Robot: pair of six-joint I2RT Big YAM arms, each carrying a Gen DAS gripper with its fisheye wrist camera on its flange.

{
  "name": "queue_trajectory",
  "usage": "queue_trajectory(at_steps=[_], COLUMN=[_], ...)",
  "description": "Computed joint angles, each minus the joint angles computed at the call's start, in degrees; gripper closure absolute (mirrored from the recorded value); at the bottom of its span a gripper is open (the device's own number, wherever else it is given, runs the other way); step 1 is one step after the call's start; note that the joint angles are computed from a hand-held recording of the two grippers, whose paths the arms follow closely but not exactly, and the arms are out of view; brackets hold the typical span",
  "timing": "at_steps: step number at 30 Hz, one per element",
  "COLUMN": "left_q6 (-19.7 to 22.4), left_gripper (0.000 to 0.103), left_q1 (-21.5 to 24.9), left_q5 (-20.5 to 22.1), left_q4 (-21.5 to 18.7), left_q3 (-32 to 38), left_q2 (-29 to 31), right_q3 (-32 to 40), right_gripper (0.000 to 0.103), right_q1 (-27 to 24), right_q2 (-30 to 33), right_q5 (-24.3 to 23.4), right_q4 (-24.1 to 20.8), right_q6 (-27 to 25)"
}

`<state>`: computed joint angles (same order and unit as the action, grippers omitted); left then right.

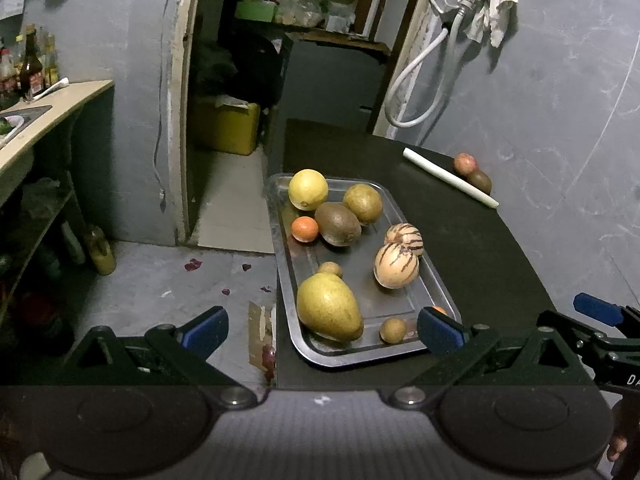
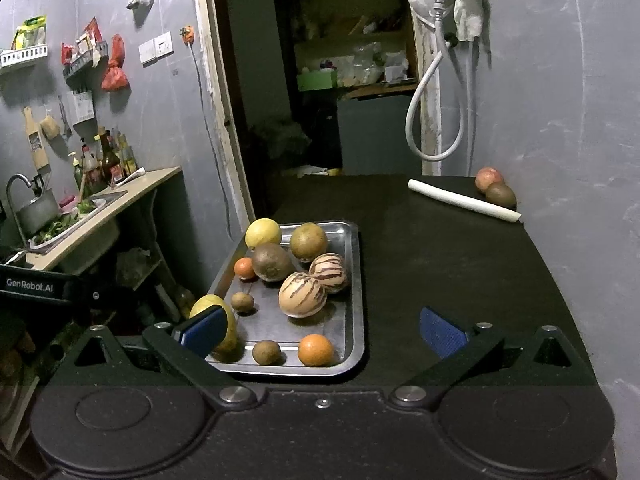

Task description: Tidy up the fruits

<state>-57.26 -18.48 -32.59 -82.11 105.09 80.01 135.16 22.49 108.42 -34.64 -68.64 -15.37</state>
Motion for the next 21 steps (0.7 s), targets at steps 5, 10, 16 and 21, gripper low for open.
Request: queue_trajectory(at_steps=[5,10,16,21], left_q6=[-1.9,-3.6,-2.9,-3.3], left_gripper=[0.001,0.001,0.001,0.001], left_q1=[-1.6,-2.9,-4.0,-5.3], left_q5=[-2.0,-4.0,-6.2,-7.8], left_q4=[-1.5,-2.1,-1.7,-2.4], left_q3=[0.8,1.9,1.7,1.5], left_q2=[0.4,0.8,0.3,0.2], right_q3=[3.0,6.5,-1.4,-10.3], right_gripper=[0.001,0.001,0.001,0.001], right_q1=[-0.7,-1.0,-1.0,-1.4], right_q2=[1.5,2.8,-2.4,-7.8], right_q5=[-1.5,-2.2,0.1,2.4], right_q4=[-2.7,-4.8,1.9,8.2], right_q6=[-2.6,-3.1,4.4,8.1])
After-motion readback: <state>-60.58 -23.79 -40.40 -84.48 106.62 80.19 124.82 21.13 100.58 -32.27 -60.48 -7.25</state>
